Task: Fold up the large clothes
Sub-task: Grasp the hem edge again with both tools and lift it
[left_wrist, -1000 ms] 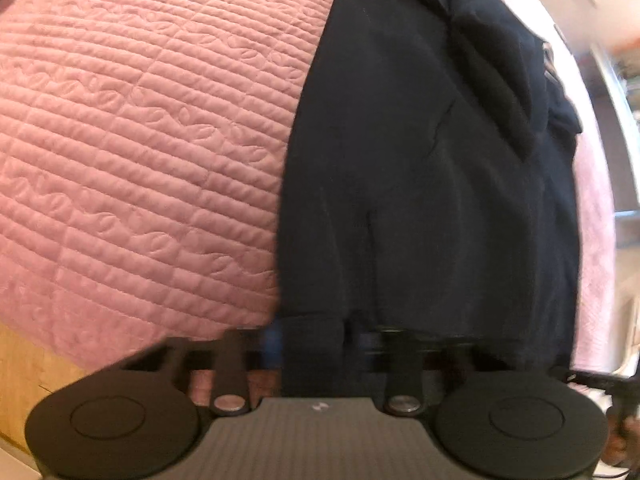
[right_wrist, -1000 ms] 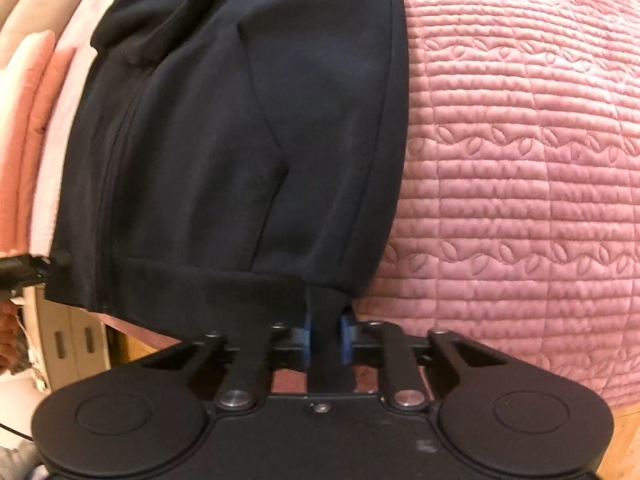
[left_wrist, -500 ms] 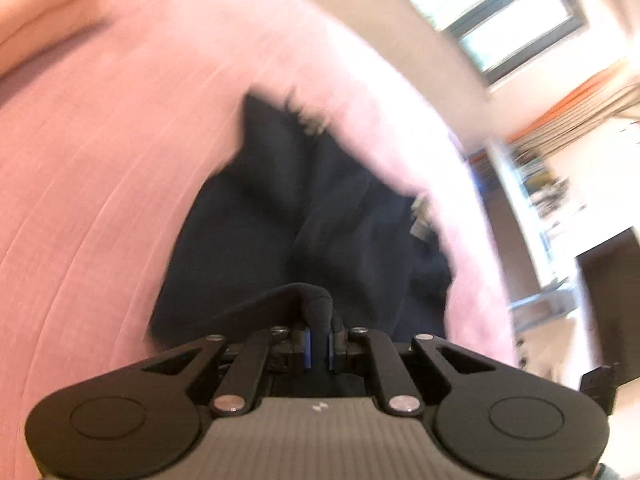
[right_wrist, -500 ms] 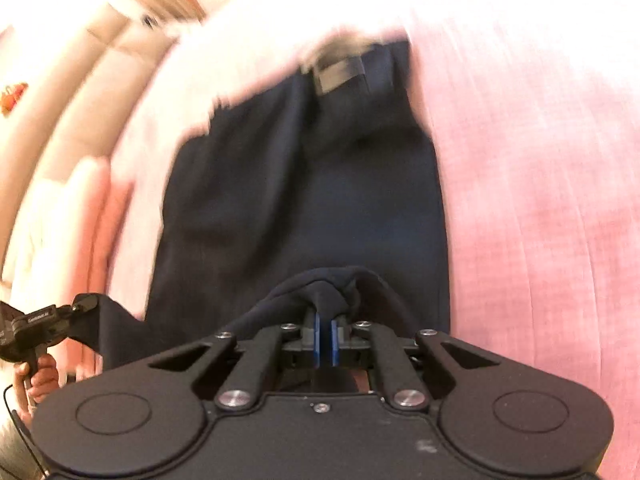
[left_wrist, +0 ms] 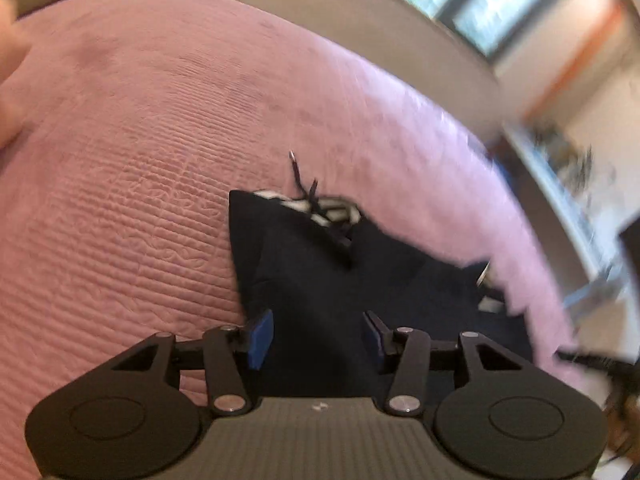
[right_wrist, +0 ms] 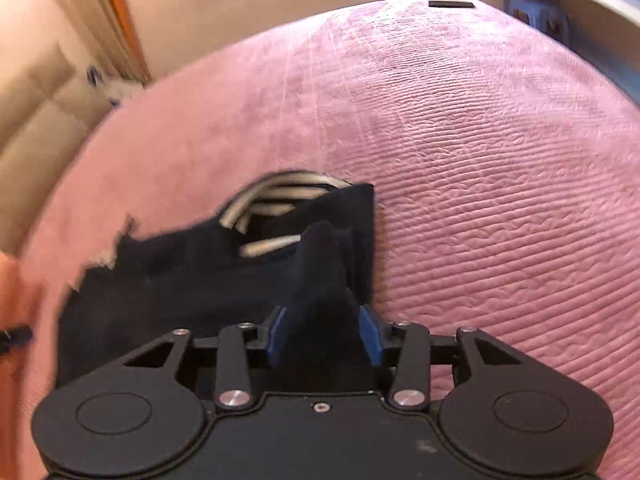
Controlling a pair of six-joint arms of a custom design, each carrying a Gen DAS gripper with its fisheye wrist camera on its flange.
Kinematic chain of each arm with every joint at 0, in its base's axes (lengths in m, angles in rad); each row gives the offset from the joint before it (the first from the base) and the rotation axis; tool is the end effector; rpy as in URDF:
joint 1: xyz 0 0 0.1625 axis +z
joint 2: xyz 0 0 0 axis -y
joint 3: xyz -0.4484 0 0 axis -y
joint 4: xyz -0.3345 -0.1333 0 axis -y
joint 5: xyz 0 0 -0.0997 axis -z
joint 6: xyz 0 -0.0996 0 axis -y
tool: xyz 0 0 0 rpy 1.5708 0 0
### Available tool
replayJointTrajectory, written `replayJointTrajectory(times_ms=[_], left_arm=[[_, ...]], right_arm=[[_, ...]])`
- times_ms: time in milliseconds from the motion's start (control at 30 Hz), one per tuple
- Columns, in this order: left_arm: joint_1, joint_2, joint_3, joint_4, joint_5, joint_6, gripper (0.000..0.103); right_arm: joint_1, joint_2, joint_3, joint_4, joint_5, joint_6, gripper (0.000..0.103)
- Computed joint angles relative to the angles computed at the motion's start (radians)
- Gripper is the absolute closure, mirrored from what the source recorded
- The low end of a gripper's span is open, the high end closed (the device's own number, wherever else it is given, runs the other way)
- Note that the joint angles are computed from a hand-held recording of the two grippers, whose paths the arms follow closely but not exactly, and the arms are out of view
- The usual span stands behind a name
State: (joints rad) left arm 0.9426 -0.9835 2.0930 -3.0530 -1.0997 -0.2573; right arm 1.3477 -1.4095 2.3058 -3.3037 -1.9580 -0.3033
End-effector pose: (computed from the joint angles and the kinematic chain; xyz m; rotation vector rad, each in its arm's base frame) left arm -0.1627 -0.5277 0.1899 0.3884 2.7519 -0.7584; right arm 0.0012 -0.4270 0.3561 -0.1134 -2.4188 0.9124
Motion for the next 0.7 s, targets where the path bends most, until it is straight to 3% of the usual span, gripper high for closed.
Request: replayJointTrajectory(times_ms=[100,267,400,467,533,700], left_arm=[[0.014,0.031,-0.057,0.056,0.025,0.122,0.053],[0.040,0.098,-0.151,0.081,0.049,0.247,0.047],[0.074,0.128,-0.203,0.099,0.021,0.217,0.047],[0.082,0.141,-0.216,0.093,0.026,0.187,0.044],[0.086,0.150,-0.226,0.097,0.044,0.136,0.036],[0.093,0.165,-0.227,0.071,0.021,0.133,0.036]], right_arm=[[0.035,0.075,-0.028,-0.045,-0.088,-0.070,0.053],[0.053,0.175,-0.108,-0.087,-0.107,-0.167,0.049],[0.040,0.231,-0.177,-0.077,-0.104,-0.204,0.046],[0.030,0.239,-0.198,-0.070,-0.089,-0.213,0.031],[0.021,0.240,-0.206,-0.071,-0.075,-0.216,0.031],[-0.001,0.245,-0.226,-0.005,-0.028,-0.213,0.034]])
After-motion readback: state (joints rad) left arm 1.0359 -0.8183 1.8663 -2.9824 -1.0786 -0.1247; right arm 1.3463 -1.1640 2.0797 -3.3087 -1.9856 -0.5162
